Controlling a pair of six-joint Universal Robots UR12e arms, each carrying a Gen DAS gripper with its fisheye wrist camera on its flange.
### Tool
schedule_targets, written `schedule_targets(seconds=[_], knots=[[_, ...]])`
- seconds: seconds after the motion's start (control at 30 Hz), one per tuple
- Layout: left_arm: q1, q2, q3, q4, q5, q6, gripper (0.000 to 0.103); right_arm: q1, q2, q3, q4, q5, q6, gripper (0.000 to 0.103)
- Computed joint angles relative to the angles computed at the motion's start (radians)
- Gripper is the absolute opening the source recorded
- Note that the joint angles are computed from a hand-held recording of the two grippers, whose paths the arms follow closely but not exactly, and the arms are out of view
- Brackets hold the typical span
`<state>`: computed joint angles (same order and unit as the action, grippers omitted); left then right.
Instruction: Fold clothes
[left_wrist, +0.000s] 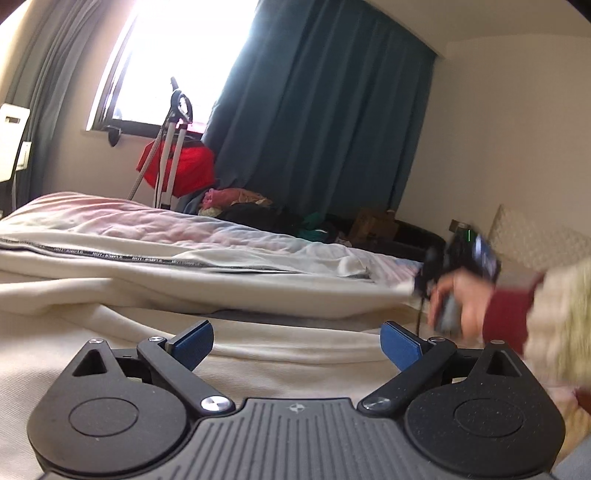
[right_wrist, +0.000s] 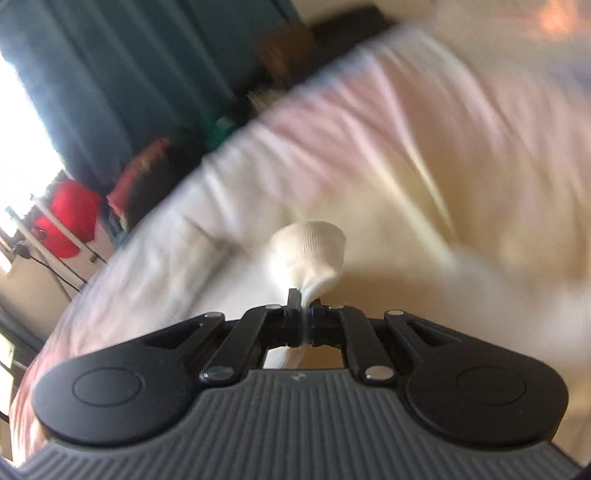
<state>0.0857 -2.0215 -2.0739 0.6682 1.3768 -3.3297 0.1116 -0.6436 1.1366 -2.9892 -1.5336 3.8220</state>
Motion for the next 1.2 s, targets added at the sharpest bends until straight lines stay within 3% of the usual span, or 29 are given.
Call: schedule_targets(seconds=[0.1,0.17,0.33,0.43,0.5,0.57,0.63,0.73,0.83,0.93,1.0,1.2], knots=[[-0.008,-0.001,0.008,-0.024,0.014,0.018,0.098,-0.009,-0.004,0.074,-0.131,0.039,0.058,0.006],[-0.018,0.0,0.014,-0.055,0.054,0.023,0.098,-0.008,-0.008,0.07,-0.125,0.034,0.083,0.006],[-0.016,0.001,0.028,-0.111,0.097,-0.007,0.098,-0.013,-0.031,0.117,-0.297,-0.012,0.168,0.006],[-0.01,0.007,0.03,-0.133,0.116,-0.042,0.098,-0.021,-0.038,0.129,-0.332,-0.094,0.175,0.006],[-0.009,0.014,0.027,-0.142,0.134,-0.055,0.098,-0.027,-0.045,0.154,-0.315,-0.163,0.188,0.006],[-0.01,0.023,0.021,-0.144,0.151,-0.063,0.098,-0.04,-0.053,0.182,-0.234,-0.16,0.191,0.006],[-0.011,0.029,0.017,-0.145,0.169,-0.064,0.098,-0.055,-0.055,0.204,-0.213,-0.102,0.19,0.006],[-0.017,0.041,0.011,-0.159,0.21,-0.058,0.098,-0.041,-0.061,0.189,-0.176,-0.134,0.053,0.01],[-0.025,0.052,0.005,-0.16,0.245,-0.046,0.098,-0.021,-0.086,0.201,-0.149,-0.176,-0.088,0.021],[-0.034,0.066,-0.002,-0.165,0.275,-0.033,0.098,-0.019,-0.12,0.223,-0.102,-0.125,-0.156,0.056],[-0.038,0.077,-0.009,-0.169,0.283,-0.03,0.098,-0.02,-0.148,0.261,-0.138,-0.076,-0.2,0.076],[-0.048,0.112,-0.022,-0.207,0.31,-0.037,0.098,-0.028,-0.261,0.386,-0.166,0.079,-0.243,0.076]])
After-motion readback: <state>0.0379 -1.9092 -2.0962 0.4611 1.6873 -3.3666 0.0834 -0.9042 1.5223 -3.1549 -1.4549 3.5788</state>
